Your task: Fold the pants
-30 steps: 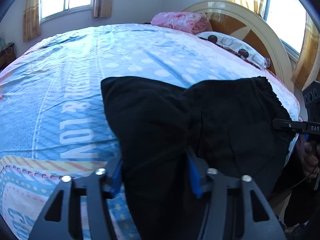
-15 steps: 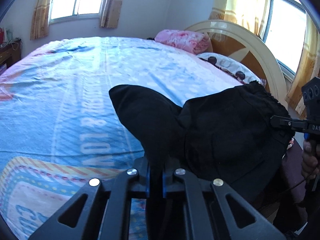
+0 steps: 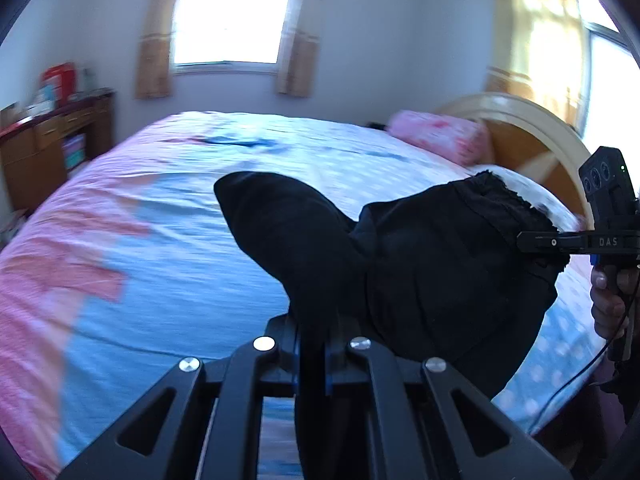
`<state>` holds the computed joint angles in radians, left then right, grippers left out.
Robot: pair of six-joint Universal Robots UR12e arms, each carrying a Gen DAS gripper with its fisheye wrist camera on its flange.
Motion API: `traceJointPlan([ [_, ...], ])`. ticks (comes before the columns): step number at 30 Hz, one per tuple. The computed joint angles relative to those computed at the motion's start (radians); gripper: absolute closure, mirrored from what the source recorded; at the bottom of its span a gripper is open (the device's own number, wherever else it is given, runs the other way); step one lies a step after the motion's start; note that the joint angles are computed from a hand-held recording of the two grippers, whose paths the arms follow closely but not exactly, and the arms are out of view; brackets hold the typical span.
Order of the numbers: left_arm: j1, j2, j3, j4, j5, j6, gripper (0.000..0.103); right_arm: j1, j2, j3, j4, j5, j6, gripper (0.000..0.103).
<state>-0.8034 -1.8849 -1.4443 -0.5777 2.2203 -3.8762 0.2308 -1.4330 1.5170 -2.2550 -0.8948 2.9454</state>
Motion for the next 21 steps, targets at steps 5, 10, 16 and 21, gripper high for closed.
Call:
traceJointPlan([
  [5,0.024,0.070,-0.088,-0.066,0.080,-0.129,0.095,0.083,0.126,-0.158,0.071,0.017,-0.045,0.078],
  [10,0.052,0.095,-0.158,-0.154,0.036,-0.279,0.093,0.147,0.244,-0.276,0.168,-0.052,-0.077,0.078],
  [16,0.057,0.081,-0.170,-0.273,0.080,-0.379,0.034,0.157,0.317,-0.309,0.187,-0.124,-0.008,0.068],
  [21,0.045,0.083,-0.139,-0.372,0.183,-0.364,0.025,0.135,0.305,-0.291,0.160,-0.120,0.043,0.043],
])
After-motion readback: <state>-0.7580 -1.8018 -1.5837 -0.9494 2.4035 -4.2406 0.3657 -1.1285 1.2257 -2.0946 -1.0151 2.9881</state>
